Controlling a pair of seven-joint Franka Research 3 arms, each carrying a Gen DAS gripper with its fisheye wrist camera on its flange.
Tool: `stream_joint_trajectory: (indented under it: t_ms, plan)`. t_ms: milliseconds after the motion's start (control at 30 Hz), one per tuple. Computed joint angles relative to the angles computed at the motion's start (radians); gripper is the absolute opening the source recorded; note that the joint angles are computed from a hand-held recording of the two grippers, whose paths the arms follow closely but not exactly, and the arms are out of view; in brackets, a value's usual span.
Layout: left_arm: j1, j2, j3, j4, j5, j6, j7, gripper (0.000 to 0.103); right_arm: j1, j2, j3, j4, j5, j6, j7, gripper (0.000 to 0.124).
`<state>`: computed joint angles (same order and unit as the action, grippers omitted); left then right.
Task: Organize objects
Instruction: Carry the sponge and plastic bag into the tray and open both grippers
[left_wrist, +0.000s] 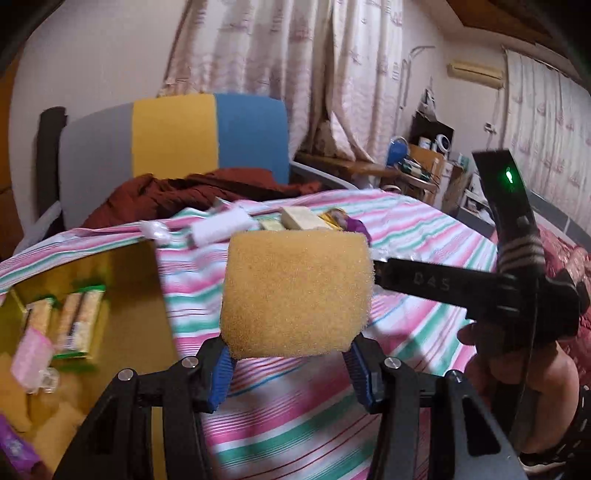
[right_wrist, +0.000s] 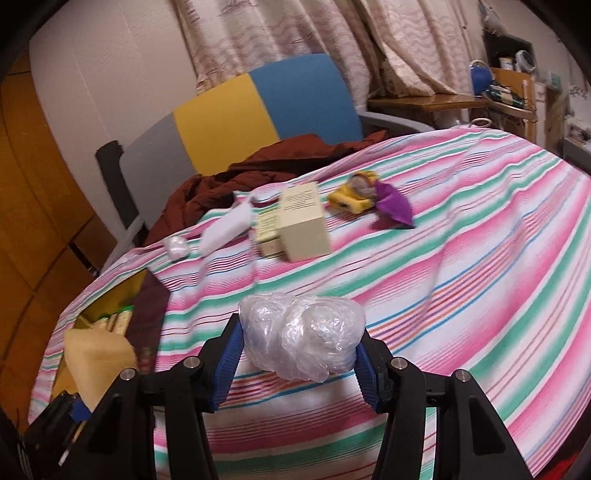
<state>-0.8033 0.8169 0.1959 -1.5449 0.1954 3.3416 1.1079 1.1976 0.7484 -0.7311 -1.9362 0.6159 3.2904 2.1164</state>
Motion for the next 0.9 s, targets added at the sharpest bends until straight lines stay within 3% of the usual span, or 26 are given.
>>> stream_joint_trajectory:
  t_ms: [133, 300, 500, 600, 667, 833, 900]
  plan:
    - [-0.036, -0.062, 0.078, -0.104, -0.068, 0.053, -0.006, 0.053, -0.017, -0.004, 0.034, 0.045, -0.026, 0.007, -0.033, 0.056]
    - [-0.081, -0.114, 0.167, -0.201, -0.169, 0.062, 0.042, 0.054, -0.091, -0.02, 0.141, 0.123, -0.066, 0.02, -0.109, 0.056]
    - [0.003, -0.172, 0.123, -0.284, -0.206, 0.028, 0.051, 0.054, -0.199, -0.016, 0.301, 0.231, -0.138, 0.003, -0.206, 0.056]
    - [0.062, -0.19, 0.084, -0.308, -0.188, -0.002, 0.029, 0.054, -0.241, -0.005, 0.364, 0.279, -0.182, -0.021, -0.237, 0.056]
    - [0.127, -0.204, 0.029, -0.321, -0.151, -0.024, 0.015, 0.054, -0.273, 0.0, 0.411, 0.306, -0.215, -0.039, -0.255, 0.056]
    - [0.156, -0.211, 0.024, -0.337, -0.088, -0.074, -0.037, 0.055, -0.311, 0.024, 0.466, 0.356, -0.289, -0.092, -0.257, 0.057]
    - [0.214, -0.212, -0.03, -0.332, -0.063, -0.108, -0.052, 0.056, -0.327, 0.029, 0.486, 0.364, -0.314, -0.102, -0.251, 0.058]
